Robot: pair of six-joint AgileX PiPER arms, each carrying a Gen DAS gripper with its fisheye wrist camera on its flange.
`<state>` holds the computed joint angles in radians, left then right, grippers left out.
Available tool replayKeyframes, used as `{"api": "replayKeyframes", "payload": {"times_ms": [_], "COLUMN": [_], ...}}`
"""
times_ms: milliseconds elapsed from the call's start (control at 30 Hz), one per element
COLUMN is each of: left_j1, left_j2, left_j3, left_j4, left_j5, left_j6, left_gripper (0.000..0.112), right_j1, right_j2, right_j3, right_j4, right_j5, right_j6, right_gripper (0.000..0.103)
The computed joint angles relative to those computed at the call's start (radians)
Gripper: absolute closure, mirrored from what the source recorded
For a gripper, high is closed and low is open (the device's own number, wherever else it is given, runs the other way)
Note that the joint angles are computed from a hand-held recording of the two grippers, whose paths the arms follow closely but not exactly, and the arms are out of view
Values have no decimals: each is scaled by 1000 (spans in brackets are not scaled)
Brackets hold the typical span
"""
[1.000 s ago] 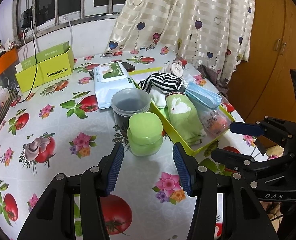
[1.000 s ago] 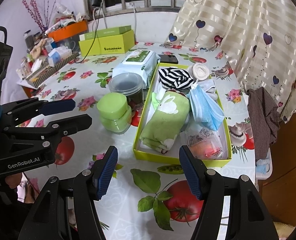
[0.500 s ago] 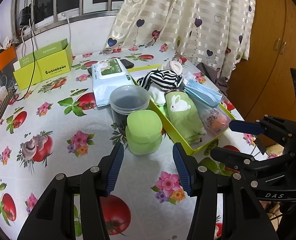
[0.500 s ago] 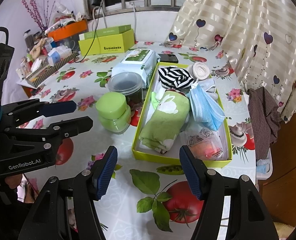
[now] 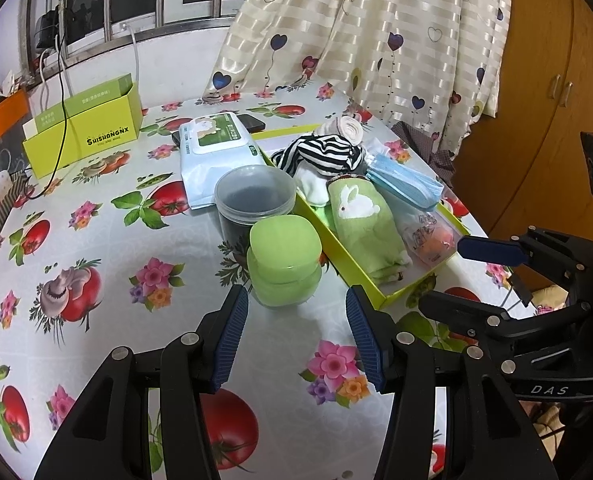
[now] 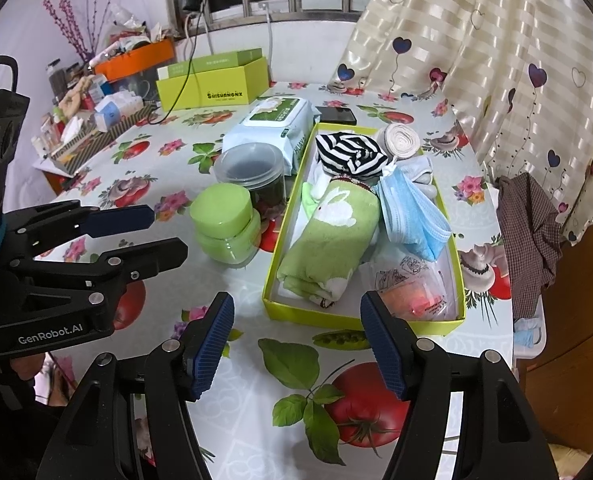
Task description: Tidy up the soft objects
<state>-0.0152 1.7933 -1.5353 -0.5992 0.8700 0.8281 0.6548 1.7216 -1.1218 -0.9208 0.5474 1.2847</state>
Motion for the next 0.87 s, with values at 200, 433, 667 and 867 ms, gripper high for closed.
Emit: {"api": "replayKeyframes", "payload": {"times_ms": [200,433,667,867], "left_j1": [-1,-1,2,5], "left_j2": [2,0,-1,-2], "left_j3": [1,8,9,10], "left_j4": [1,-7,-15,-18], "left_j5": [2,-4,1,3], "left_j6": [0,8,14,17], "left_gripper": [60,60,60,60], "right_j1": [0,0,1,1], "right_j2": [-2,-6,-4,-4], "right_j3": [1,3,3,3], "right_j4": [4,6,2,3], "right_j5": [1,1,2,1], "right_j6": [-4,-7,-1,-2], "right_gripper": [37,36,36,36]}}
